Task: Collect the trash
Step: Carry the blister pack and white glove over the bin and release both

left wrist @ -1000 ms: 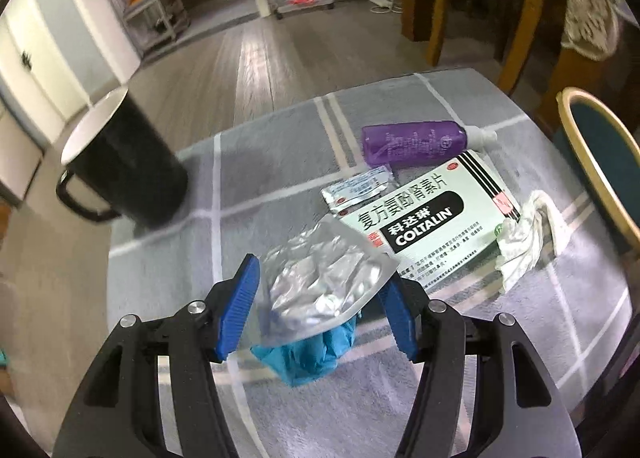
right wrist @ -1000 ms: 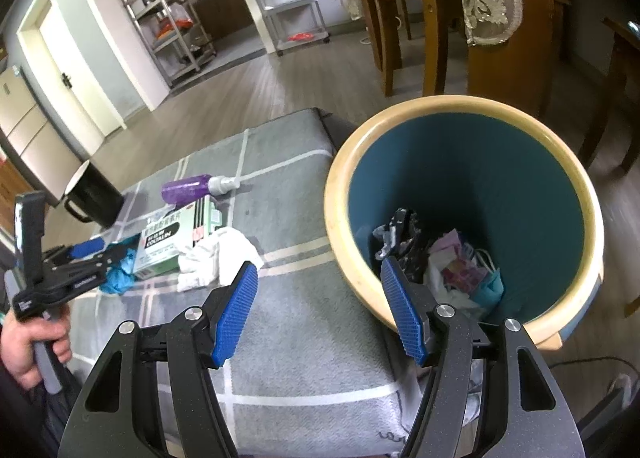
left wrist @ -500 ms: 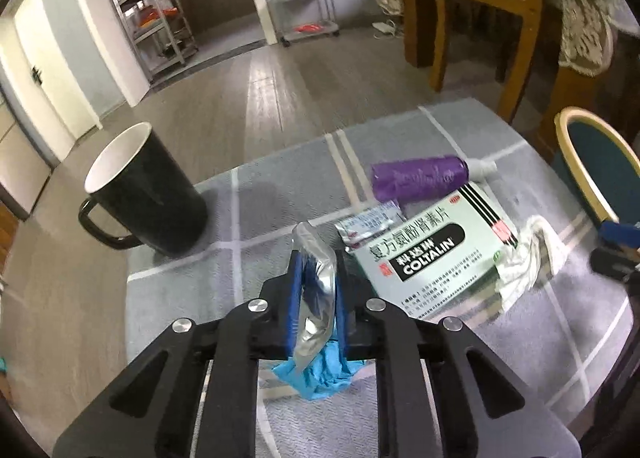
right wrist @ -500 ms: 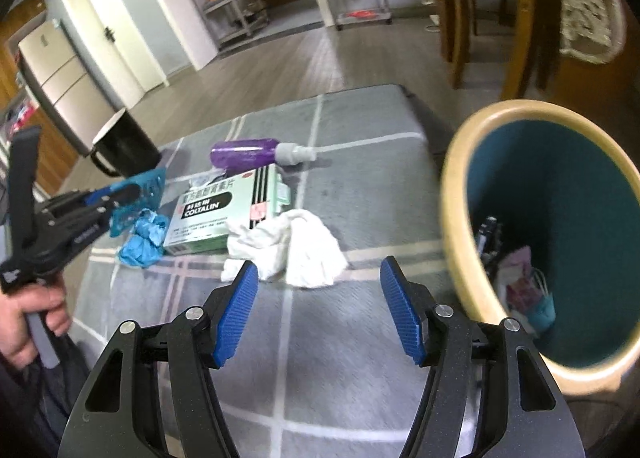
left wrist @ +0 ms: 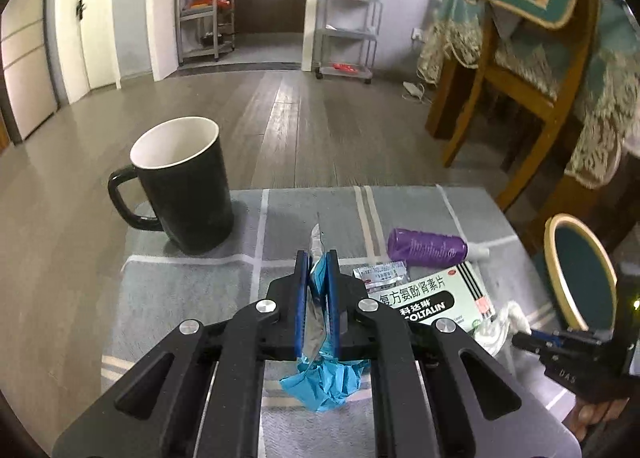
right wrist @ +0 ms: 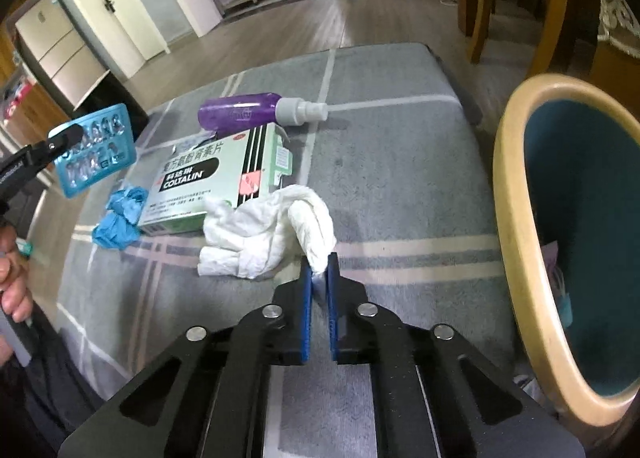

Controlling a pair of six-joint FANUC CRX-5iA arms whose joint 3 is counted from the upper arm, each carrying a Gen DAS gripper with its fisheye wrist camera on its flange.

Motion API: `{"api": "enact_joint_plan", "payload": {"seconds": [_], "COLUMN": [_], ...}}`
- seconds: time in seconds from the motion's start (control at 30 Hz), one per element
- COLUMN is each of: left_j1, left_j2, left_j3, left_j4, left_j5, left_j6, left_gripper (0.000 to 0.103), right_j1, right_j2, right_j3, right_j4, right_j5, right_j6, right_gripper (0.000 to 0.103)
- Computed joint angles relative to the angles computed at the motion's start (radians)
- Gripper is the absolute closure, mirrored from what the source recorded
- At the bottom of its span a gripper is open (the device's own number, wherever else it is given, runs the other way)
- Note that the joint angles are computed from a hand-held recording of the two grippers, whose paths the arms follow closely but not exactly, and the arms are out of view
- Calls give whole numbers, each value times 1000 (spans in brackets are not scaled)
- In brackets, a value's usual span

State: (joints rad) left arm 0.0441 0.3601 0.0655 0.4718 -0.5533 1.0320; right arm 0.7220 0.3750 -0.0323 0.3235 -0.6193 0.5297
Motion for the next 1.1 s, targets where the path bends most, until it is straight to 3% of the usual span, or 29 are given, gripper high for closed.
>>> {"api": "enact_joint_plan", "payload": {"seconds": [0.27, 0.53, 0.8, 1.1], "left_j1": [-1, -29, -74, -137], "left_j2": [-36, -80, -108, -104], "left_j3": [-65, -113, -132, -125], "left_j4": [116, 166, 213, 330], "left_j5": [13, 10, -7, -49], "left_j6": [-110, -244, -309, -360], "left_gripper": [95, 95, 95, 95], "right_j1": [10, 22, 4, -15], "right_j2": [-85, -206, -311, -358], "right_j3": [-97, -261, -385, -442], "right_j4": [104, 369, 616, 713], "right_j5": [35, 79, 80, 31], "right_j6": [-118, -401, -674, -821], "right_gripper": [96, 96, 96, 96]}}
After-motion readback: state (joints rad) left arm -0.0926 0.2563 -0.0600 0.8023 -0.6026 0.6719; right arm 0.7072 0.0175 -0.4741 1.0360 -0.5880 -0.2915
